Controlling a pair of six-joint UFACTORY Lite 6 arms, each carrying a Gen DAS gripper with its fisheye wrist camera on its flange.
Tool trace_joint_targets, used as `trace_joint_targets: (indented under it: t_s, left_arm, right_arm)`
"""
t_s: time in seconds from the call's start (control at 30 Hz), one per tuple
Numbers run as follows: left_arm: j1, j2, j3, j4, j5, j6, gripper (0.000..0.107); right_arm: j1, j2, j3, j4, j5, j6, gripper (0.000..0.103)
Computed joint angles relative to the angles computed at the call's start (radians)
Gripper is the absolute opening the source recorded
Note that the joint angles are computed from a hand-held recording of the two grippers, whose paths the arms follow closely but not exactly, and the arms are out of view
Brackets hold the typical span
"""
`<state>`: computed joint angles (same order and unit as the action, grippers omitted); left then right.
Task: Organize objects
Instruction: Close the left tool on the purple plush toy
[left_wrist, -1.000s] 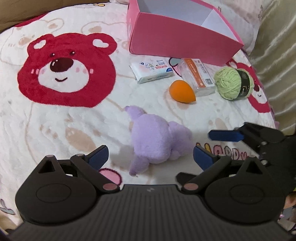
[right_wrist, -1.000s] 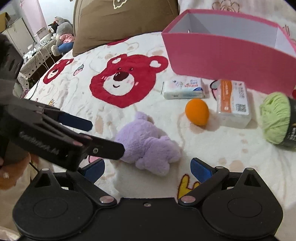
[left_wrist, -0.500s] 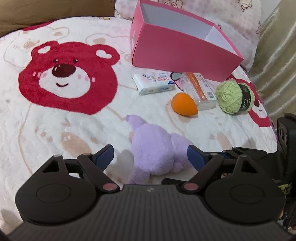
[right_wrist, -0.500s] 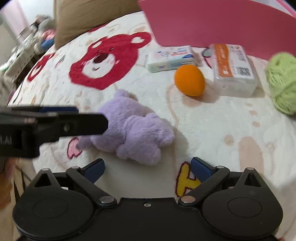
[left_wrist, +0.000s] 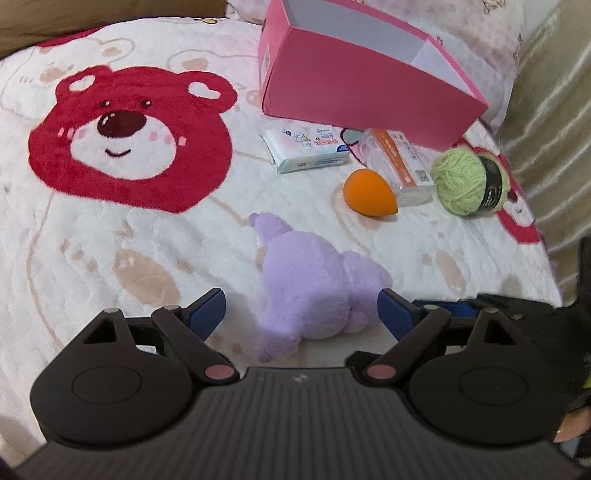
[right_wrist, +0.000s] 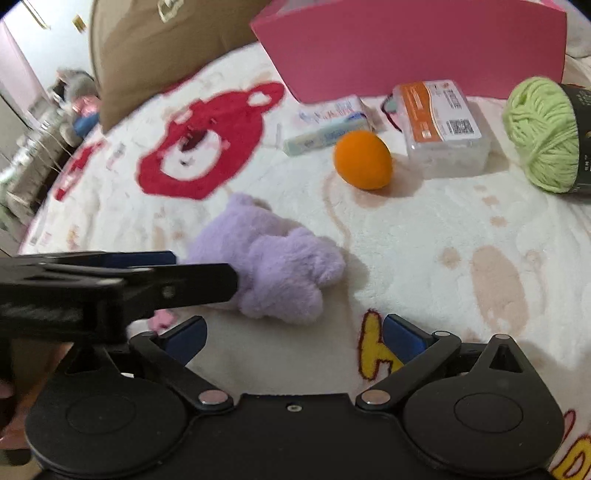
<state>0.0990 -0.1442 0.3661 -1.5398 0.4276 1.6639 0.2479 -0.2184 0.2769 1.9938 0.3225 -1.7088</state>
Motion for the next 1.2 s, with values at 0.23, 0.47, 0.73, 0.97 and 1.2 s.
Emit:
trace_joint_targets:
  t_s: [0.23,0.47,0.73,0.97,1.2]
  left_arm:
    - [0.009,0.011,-0.002,-0.077,0.017,0.054,0.076]
    - [-0.011,0.046,-0.009,-0.155,0.030,0.132,0.047]
    - [-0.022,0.073,0.010,-0.112,0.005,-0.001,0.040]
    - [-0.017,0.014,-0.029,-0.097,0.028,-0.038,0.039]
    - [-0.037,-0.036,-0.060,-0.097,0.017,-0.104,0.039]
  right_arm:
    - [0.032,-0.014,0.003,0.135,0.041,-0.181,0.092]
    - [0.021,0.044,0.015,0.235,0.051,-0.279,0.059]
    - [-0.037,0.165,0.051,0.218,0.100,-0.268,0.049]
    - [0.091,0.062,0.015,0.472,-0.028,-0.480,0.043]
    - [0.089,-0.005,0.005,0.347,-0.069,-0.376,0.043]
